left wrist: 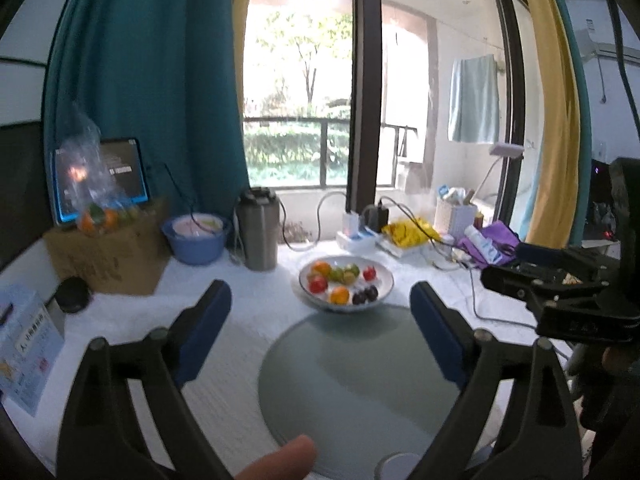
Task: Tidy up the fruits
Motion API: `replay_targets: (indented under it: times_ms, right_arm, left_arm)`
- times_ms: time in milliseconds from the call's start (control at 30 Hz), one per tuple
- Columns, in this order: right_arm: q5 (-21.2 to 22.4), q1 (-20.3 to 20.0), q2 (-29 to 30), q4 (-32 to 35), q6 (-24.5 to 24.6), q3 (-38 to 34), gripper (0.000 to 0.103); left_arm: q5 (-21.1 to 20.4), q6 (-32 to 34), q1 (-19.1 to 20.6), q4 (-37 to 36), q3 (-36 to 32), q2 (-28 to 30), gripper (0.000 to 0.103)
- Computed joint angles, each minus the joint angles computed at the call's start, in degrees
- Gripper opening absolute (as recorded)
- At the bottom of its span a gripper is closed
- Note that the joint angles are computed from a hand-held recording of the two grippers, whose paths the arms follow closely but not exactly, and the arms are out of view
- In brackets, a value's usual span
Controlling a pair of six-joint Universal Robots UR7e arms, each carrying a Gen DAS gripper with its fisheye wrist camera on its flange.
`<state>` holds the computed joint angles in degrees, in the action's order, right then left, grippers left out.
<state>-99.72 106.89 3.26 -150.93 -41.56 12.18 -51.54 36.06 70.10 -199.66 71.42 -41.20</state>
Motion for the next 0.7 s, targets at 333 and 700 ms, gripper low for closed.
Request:
replay_targets:
  times_ms: [333,700]
  right_arm:
    - [1.36,1.16,-6.23,-9.89,-0.7,10.15,0.083]
    - [0.82,1.63,-10.1,-15.33,-1.19,17.09,0.083]
  left_arm:
    - [1.22,3.32,-1.93,-5.57,-0.97,0.21,0.093]
    - [1.85,3.52,-2.12,-6.4,-1.36,0.13,0.093]
